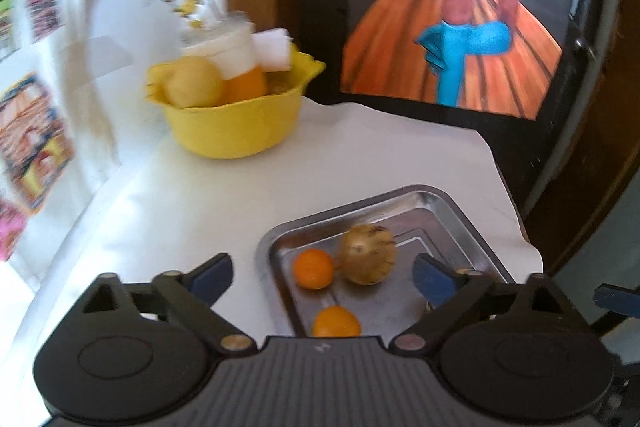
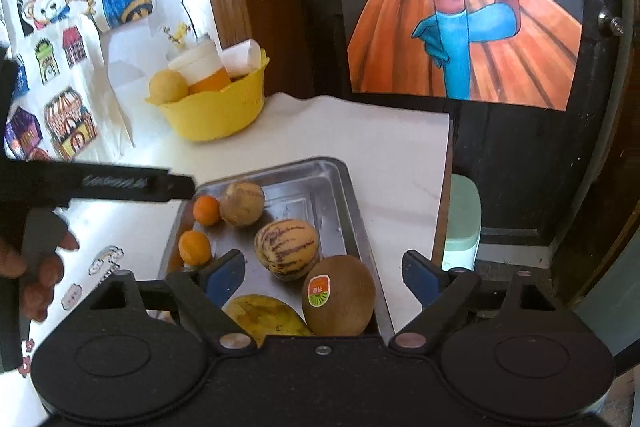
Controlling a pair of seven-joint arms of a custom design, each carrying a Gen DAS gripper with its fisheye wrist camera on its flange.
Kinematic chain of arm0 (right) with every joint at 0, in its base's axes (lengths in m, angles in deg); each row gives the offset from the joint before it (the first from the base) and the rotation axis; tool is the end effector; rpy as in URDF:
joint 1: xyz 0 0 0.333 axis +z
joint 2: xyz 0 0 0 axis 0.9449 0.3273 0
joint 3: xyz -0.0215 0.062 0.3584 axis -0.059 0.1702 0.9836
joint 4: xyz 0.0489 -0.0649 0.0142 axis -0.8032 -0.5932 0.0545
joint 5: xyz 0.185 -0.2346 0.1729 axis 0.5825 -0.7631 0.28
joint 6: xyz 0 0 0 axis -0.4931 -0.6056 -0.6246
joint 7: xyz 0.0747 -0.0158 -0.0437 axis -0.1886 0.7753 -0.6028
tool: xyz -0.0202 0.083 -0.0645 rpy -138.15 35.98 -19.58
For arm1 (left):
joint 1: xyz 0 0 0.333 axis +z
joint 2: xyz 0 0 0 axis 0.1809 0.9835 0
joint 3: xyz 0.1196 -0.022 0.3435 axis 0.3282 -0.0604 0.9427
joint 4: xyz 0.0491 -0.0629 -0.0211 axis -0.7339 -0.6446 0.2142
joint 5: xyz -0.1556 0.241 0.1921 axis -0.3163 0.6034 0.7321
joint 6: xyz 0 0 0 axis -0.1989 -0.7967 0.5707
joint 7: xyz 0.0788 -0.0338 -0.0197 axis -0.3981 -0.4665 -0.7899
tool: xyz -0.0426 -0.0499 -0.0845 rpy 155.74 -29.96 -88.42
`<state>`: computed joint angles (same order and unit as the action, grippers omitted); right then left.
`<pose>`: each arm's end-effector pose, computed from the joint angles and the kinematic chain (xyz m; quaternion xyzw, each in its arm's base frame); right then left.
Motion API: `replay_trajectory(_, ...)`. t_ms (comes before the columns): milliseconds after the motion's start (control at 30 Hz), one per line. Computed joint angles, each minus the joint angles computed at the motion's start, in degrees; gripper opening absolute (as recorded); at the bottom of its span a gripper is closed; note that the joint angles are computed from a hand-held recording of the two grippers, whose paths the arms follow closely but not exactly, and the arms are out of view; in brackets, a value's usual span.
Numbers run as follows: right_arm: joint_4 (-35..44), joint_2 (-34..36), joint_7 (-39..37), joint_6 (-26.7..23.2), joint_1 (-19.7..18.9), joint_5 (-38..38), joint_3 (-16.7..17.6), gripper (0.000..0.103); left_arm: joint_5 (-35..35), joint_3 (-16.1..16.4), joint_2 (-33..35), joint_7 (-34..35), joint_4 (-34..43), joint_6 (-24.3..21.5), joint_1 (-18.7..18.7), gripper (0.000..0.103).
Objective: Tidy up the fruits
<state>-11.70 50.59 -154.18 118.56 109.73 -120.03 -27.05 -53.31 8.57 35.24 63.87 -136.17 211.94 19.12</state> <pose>0.5825 0.3730 0.2846 -0.4665 0.7737 -0.3205 0.2846 0.7662 -0.1342 0.3152 -0.4026 0.8223 -0.3702 0.1573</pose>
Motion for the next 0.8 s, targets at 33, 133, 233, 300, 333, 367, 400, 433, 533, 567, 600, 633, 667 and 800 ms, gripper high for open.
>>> replay_trajectory(33, -0.3, -0.4, 0.5, -0.4, 0.4, -0.2, -0.1, 0.090, -0.6, -0.9, -0.7, 0.3, -1.7, 1.3, 1.1, 0.102)
replay_trajectory(133, -1.3, -1.5, 2.6, -1.8, 1.2, -0.9, 0.0, 0.093, -1.4, -3.1, -2.7, 0.6, -6.2, 3.6, 4.4, 0.102)
replay_trajectory(233, -1.8, -2.4, 4.0, -4.1, 2.1, -1.2, 0.8, 0.097, -1.2, -4.8, -4.8, 0.5, -10.9, 5.6, 7.6, 0.102)
replay_trajectory(300, -2.3, -3.0, 5.4, -5.7, 2.8, -1.5, 1.4, 0.097, -0.4, -7.2, -5.7, 1.5, -14.6, 7.8, 10.7, 0.102)
replay_trajectory(333, -2.6, -3.3, 5.7, -6.5, 3.1, -1.5, 1.8, 0.098, 0.2, -8.2, -6.1, 1.7, -16.2, 9.0, 12.1, 0.102)
replay_trajectory(367, -2.7, -3.5, 5.8, -7.7, 3.5, -1.2, 2.2, 0.099, 0.8, -9.1, -6.5, 1.7, -18.0, 10.2, 13.4, 0.102)
replay_trajectory(400, -2.8, -3.8, 6.0, -8.9, 4.0, -1.1, 2.6, 0.100, 1.4, -9.9, -6.9, 1.5, -19.6, 11.0, 14.8, 0.102)
replay_trajectory(433, -3.0, -4.1, 6.4, -10.0, 4.5, -1.2, 3.0, 0.101, 2.1, -10.6, -7.4, 1.2, -21.1, 11.8, 16.0, 0.102)
replay_trajectory(533, -3.6, -4.9, 6.7, -12.8, 5.8, -1.5, 4.3, 0.102, 4.1, -14.2, -8.3, 0.9, -26.4, 14.5, 21.2, 0.102)
replay_trajectory(567, -3.6, -5.2, 6.1, -14.1, 6.3, -1.0, 4.9, 0.102, 4.9, -15.3, -8.7, 0.6, -28.0, 15.1, 22.9, 0.102)
replay_trajectory(600, -3.6, -5.5, 5.7, -15.2, 6.7, -0.6, 5.4, 0.102, 5.7, -16.2, -9.1, 0.4, -29.6, 15.5, 24.6, 0.102)
replay_trajectory(633, -3.7, -5.7, 5.6, -16.1, 7.2, -0.3, 5.8, 0.102, 6.6, -17.5, -9.4, 0.2, -31.3, 16.0, 26.5, 0.102)
replay_trajectory(667, -3.8, -6.1, 5.5, -17.3, 7.8, 0.1, 6.2, 0.102, 7.5, -18.7, -9.7, 0.0, -32.9, 16.6, 28.5, 0.102)
replay_trajectory(800, -3.8, -6.9, 5.6, -21.8, 10.1, 1.8, 7.8, 0.102, 11.0, -23.2, -10.8, -1.5, -38.6, 17.3, 35.9, 0.102)
